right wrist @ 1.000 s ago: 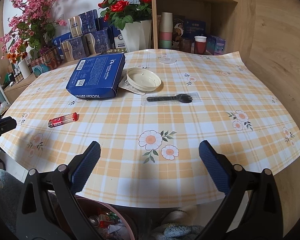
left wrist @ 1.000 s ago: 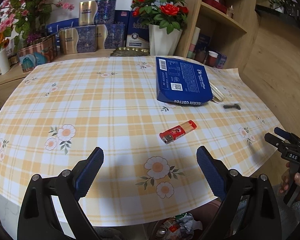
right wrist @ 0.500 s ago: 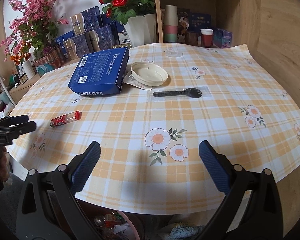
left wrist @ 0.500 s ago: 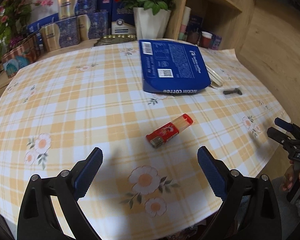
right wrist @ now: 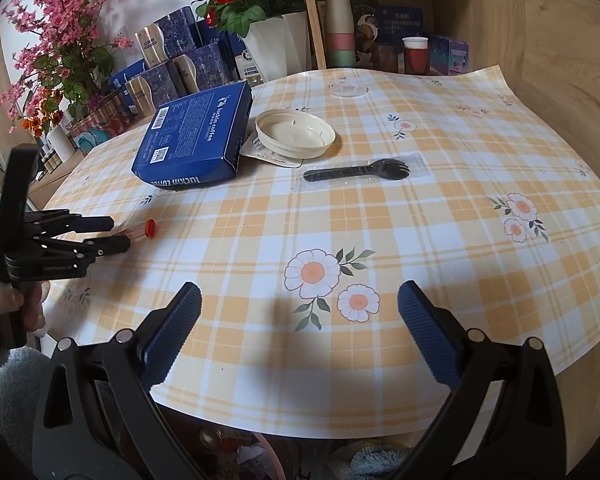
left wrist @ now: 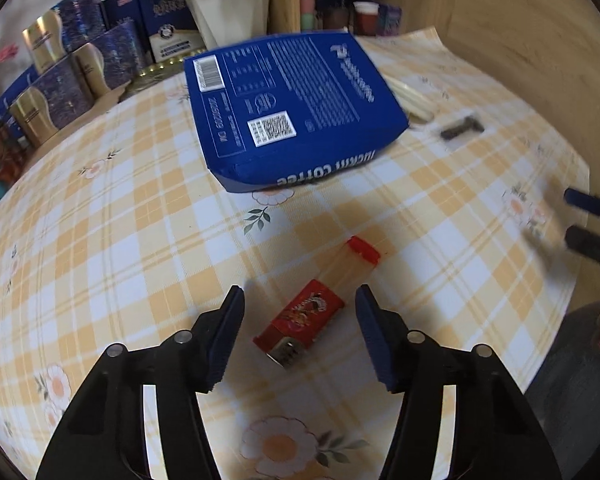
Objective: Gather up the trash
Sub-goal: 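Move the left gripper to the red lighter and grasp it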
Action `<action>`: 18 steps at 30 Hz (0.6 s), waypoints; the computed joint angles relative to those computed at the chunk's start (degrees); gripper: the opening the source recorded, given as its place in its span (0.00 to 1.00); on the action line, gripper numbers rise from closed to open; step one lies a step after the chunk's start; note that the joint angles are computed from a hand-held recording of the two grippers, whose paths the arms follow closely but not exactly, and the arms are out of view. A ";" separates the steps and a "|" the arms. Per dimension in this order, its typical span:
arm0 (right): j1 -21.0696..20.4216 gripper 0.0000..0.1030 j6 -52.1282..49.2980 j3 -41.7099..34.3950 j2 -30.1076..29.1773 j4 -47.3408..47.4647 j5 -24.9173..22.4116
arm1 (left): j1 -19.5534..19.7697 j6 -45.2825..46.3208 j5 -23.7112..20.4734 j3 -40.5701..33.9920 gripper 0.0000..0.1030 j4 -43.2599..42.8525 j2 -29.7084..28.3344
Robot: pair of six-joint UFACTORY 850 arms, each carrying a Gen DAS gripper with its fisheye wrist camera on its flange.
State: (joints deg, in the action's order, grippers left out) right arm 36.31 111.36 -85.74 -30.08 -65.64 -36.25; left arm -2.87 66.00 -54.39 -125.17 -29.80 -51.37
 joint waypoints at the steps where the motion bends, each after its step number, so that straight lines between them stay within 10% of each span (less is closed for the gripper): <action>1: -0.23 0.94 0.21 0.09 0.07 0.05 0.55 | 0.00 0.13 -0.19 -0.54 0.55 0.08 -0.43; 7: -3.05 0.92 2.20 -0.03 -0.03 1.09 7.79 | 0.29 1.58 -0.88 -0.88 0.30 -1.72 -0.71; 13: -7.21 0.81 -1.80 -4.42 -2.31 9.29 9.99 | 1.05 4.37 2.73 3.59 0.26 -7.20 1.25; 18: -10.37 0.63 -17.78 -15.37 -8.54 27.08 -0.94 | 1.37 4.22 2.21 3.42 0.26 -8.58 1.03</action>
